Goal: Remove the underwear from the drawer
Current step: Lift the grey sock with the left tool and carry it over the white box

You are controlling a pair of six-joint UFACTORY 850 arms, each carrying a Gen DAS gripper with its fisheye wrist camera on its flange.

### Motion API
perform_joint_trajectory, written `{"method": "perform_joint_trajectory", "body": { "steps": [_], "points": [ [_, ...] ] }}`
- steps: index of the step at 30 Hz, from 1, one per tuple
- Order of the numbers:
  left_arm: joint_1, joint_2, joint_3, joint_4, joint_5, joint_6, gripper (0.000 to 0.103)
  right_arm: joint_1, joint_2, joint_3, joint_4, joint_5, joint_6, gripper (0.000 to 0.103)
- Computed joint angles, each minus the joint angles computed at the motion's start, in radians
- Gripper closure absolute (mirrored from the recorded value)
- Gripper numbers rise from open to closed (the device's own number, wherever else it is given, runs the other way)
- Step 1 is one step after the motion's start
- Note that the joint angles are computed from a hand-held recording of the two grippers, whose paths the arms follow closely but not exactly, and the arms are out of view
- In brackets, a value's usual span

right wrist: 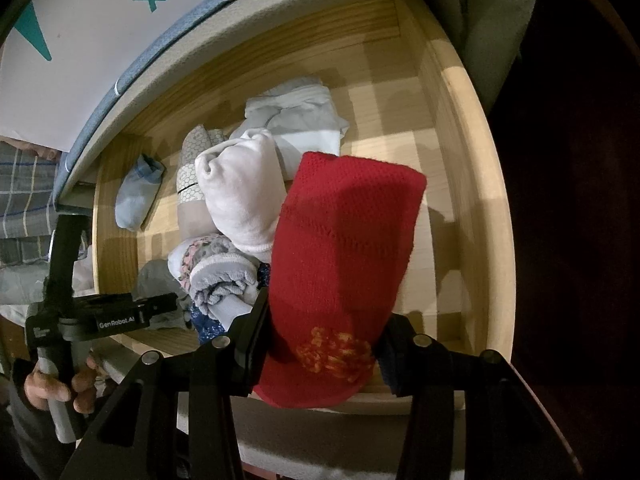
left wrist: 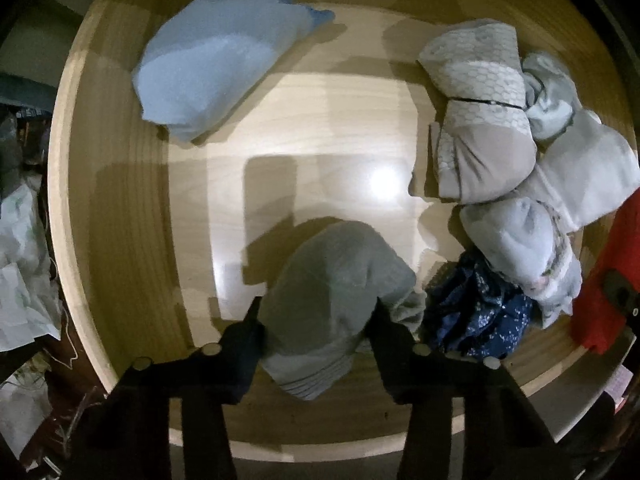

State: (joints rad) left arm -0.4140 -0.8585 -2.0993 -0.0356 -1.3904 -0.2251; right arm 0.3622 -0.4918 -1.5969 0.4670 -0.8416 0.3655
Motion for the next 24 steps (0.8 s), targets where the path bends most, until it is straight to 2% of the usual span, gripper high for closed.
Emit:
{"method": "perform_joint_trajectory", "body": {
  "steps": [7, 24],
  "points": [
    [-0.015, 0.045, 0.042, 0.036, 0.032, -0.009, 0.064, 0.001, -0.003, -0.005, -0.009, -0.001, 0.007, 0.059],
    [-0.105, 0.207, 0.170, 0.176, 0.189, -0.048, 0.065, 0.004, -0.006, -0.011, -0.027, -0.005, 0.015, 0.059]
  ]
}}
